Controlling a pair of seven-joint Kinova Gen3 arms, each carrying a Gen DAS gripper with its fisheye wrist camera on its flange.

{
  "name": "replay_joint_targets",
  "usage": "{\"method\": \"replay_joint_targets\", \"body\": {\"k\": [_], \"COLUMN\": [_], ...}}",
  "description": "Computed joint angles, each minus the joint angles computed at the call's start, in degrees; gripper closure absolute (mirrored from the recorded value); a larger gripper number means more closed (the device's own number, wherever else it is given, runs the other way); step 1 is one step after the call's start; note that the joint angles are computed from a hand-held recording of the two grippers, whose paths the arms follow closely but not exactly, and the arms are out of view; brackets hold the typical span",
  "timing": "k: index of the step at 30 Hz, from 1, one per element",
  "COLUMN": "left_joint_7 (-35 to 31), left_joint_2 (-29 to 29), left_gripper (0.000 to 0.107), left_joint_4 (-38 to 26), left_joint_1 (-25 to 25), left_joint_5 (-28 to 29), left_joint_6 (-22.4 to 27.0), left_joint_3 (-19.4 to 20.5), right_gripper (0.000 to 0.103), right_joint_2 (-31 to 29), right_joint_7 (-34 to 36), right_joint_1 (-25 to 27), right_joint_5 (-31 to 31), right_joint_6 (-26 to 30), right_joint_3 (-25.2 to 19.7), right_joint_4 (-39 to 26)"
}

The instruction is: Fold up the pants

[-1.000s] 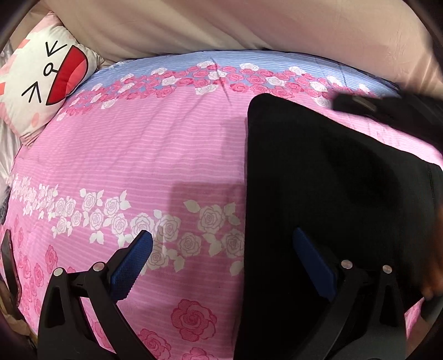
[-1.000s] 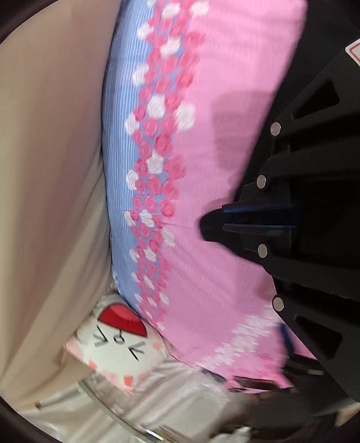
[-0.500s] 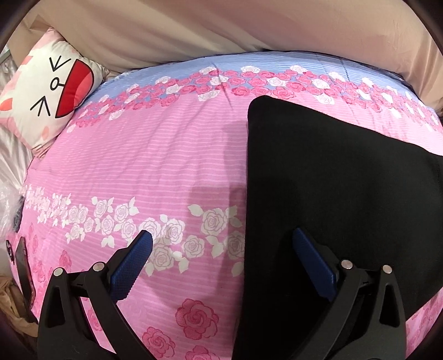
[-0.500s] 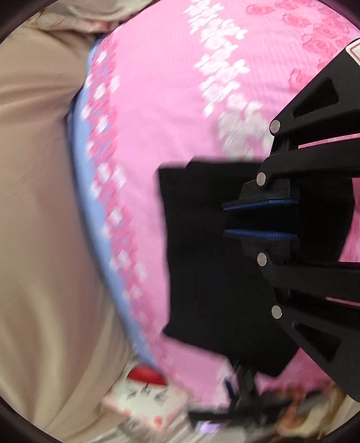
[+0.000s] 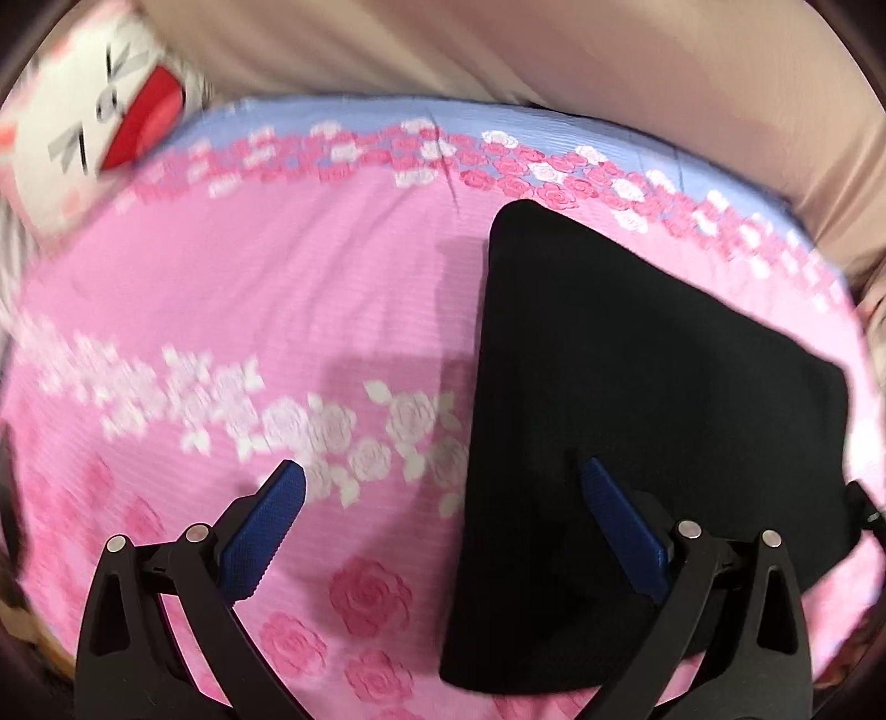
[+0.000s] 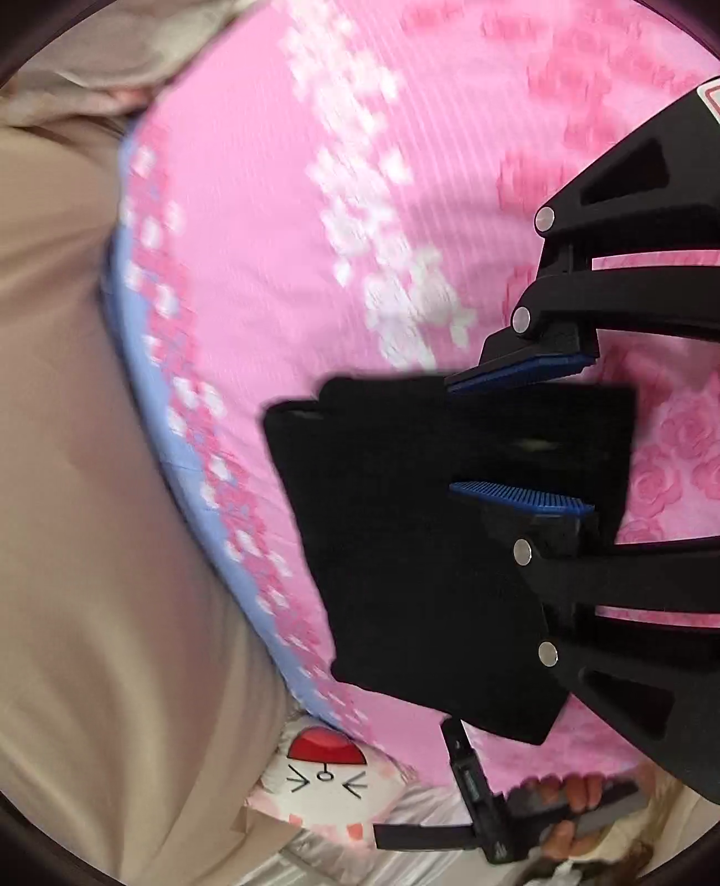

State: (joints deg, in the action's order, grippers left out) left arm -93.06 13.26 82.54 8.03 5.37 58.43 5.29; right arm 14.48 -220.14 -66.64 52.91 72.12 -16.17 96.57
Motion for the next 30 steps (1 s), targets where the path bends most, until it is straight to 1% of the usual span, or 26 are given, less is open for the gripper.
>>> {"method": "replay_joint_targets", "body": {"k": [1, 3, 5, 6, 7, 8, 9, 10, 11, 12, 13, 15, 16, 17, 18, 19, 20, 21, 22, 23, 24, 26, 27, 28, 29, 30], "left_joint_7": [-0.8, -2.7, -5.0, -6.2, -7.7, -9.2, -10.6, -11.3, -11.2, -11.2, -11.3, -11.5, -11.1, -10.2, -9.6, -8.7, -8.0, -8.2, -9.3, -11.3, -12.4, -14.2, -14.8, -16.2, -17.2, -17.3], "left_joint_2": [0.9, 2.6, 3.4, 3.5, 3.3, 2.8, 2.3, 2.2, 2.1, 2.0, 2.0, 1.7, 1.2, 1.0, 1.1, 1.0, 1.1, 1.5, 1.9, 2.2, 2.3, -0.3, -0.9, -1.6, -1.8, -1.6], "left_gripper": [0.009, 0.009, 0.009, 0.009, 0.009, 0.009, 0.009, 0.009, 0.009, 0.009, 0.009, 0.009, 0.009, 0.009, 0.009, 0.009, 0.009, 0.009, 0.016, 0.053, 0.069, 0.082, 0.082, 0.082, 0.081, 0.077], "left_joint_4": [-1.0, -2.0, -1.3, -0.6, 0.2, 1.2, 1.9, 2.2, 2.4, 2.6, 2.8, 3.2, 3.9, 4.2, 4.1, 4.3, 4.2, 3.7, 3.1, 2.6, 1.4, 1.0, 0.8, 0.7, 1.1, 1.5], "left_joint_1": [-2.6, -7.6, -10.1, -11.9, -12.6, -12.2, -10.8, -9.9, -9.3, -8.9, -8.3, -7.2, -6.0, -4.9, -4.4, -3.8, -2.5, -2.2, -2.8, -4.4, -5.0, -4.0, -4.1, -5.2, -5.7, -5.1], "left_joint_5": [2.3, 7.0, 11.7, 14.0, 16.0, 17.8, 19.0, 19.5, 19.5, 19.5, 19.0, 17.6, 16.2, 14.9, 14.1, 13.7, 13.7, 13.9, 14.3, 15.6, 16.3, 15.1, 15.2, 16.3, 16.4, 15.6], "left_joint_6": [2.2, 6.2, 8.4, 9.1, 9.4, 9.5, 9.1, 8.9, 8.6, 8.4, 7.9, 6.4, 4.8, 3.6, 3.0, 2.0, 1.6, 1.6, 1.9, 2.5, 4.0, 5.0, 6.1, 8.2, 9.3, 9.5], "left_joint_3": [1.2, 3.7, 3.7, 4.5, 4.5, 3.4, 1.6, 0.8, 0.8, 0.7, 0.7, 0.7, 0.7, 0.6, 0.7, 0.8, -0.2, -0.4, 0.5, 2.2, 3.0, 2.0, 1.7, 1.9, 1.9, 1.5], "right_gripper": [0.069, 0.069, 0.069, 0.068, 0.065, 0.058, 0.053, 0.052, 0.048, 0.041, 0.039, 0.038, 0.038, 0.038, 0.036, 0.035, 0.038, 0.052, 0.064, 0.075, 0.078, 0.078, 0.078, 0.078, 0.078, 0.074], "right_joint_2": [0.2, -0.1, -0.9, -1.3, -1.8, -1.8, -2.0, -1.9, -1.7, -1.6, -1.4, -0.1, 0.8, 1.5, 2.3, 2.6, 2.7, 2.7, 2.1, 0.5, -0.5, -2.0, -2.6, -3.0, -3.1, -2.5], "right_joint_7": [0.4, -1.6, -6.3, -8.6, -10.2, -10.9, -10.6, -9.5, -7.4, -5.1, -2.9, 0.9, 2.4, 3.9, 4.7, 4.5, 4.1, 4.2, 3.4, 1.7, 0.3, -1.4, -0.9, -0.2, -0.4, -1.6], "right_joint_1": [0.4, 3.8, 7.8, 9.8, 11.7, 12.9, 13.1, 12.2, 10.3, 7.8, 5.2, 0.6, -0.3, -0.2, -0.1, -1.1, -1.5, -1.7, -1.3, -1.4, -2.1, -5.9, -6.9, -6.9, -5.8, -3.6], "right_joint_5": [-0.1, 0.6, 3.5, 5.3, 6.7, 7.5, 7.4, 6.9, 6.0, 5.2, 4.6, 3.5, 2.8, 1.9, 1.8, 2.5, 2.9, 2.8, 3.4, 4.6, 5.2, 6.3, 5.9, 4.7, 2.5, 0.1], "right_joint_6": [1.4, 1.4, -2.3, -4.7, -7.0, -9.3, -11.3, -12.4, -12.5, -12.8, -12.9, -11.3, -11.1, -11.2, -10.7, -10.6, -10.3, -9.7, -9.6, -9.9, -9.3, -6.3, -5.5, -5.6, -6.7, -8.7], "right_joint_3": [-1.2, -6.2, -11.5, -14.1, -16.0, -16.8, -16.5, -15.2, -13.1, -10.6, -8.1, -3.5, -1.9, -1.4, -1.2, -0.1, 0.4, 0.8, 0.1, -0.3, -0.1, 0.9, 0.6, 0.3, -0.3, -1.4], "right_joint_4": [-0.7, -0.2, 3.0, 4.9, 6.3, 7.1, 7.7, 7.7, 7.2, 6.7, 6.2, 4.6, 3.8, 3.2, 2.7, 2.7, 2.8, 2.4, 2.8, 3.6, 3.7, 3.1, 2.8, 2.9, 3.5, 4.9]}}
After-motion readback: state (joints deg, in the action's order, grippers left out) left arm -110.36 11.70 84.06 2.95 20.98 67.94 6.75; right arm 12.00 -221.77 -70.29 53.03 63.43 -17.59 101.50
